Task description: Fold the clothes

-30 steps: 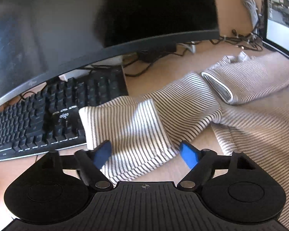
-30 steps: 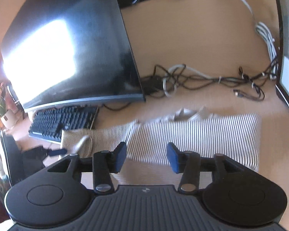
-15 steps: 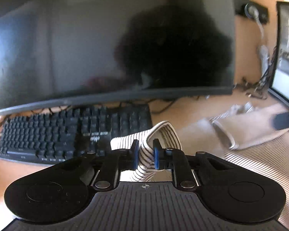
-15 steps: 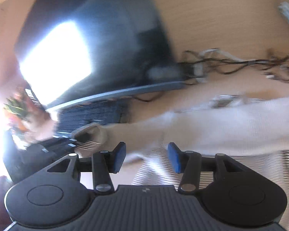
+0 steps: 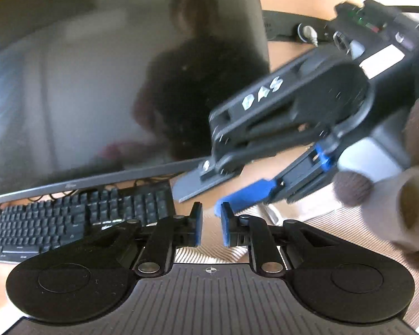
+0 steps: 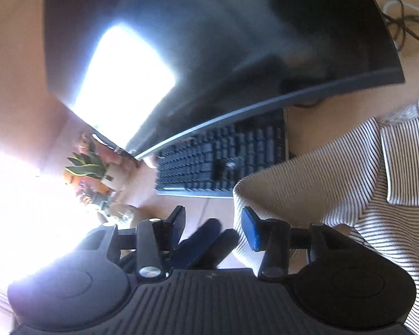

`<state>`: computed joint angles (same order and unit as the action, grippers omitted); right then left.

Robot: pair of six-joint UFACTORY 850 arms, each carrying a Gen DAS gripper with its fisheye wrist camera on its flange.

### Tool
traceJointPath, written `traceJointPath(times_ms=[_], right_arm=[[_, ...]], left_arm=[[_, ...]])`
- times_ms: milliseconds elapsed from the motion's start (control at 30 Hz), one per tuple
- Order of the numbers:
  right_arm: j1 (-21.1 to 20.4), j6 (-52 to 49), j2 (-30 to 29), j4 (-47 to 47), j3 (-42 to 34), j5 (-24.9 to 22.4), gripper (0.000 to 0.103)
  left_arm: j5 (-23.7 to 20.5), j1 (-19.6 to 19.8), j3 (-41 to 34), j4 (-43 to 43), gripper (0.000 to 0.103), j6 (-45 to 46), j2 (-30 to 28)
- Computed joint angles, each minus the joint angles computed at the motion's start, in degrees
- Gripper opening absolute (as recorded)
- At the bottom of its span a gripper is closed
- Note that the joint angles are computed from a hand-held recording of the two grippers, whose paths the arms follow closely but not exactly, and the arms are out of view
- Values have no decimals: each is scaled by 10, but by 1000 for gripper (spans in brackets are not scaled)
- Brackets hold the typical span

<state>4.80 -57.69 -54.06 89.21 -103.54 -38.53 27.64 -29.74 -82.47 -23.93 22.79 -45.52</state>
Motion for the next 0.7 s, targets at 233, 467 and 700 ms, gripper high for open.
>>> traceJointPath(times_ms=[233,467,700], right_arm=[[11,-93,28,3,46,85,45],[30,-362,70,147,134,229,45],[43,-424,57,151,163,225,35]], left_arm=[[-51,9,-7,-65,28,29,-12],[-81,7,-15,-190,56,199,-33],[-107,25,11,-171,76,95,-12]])
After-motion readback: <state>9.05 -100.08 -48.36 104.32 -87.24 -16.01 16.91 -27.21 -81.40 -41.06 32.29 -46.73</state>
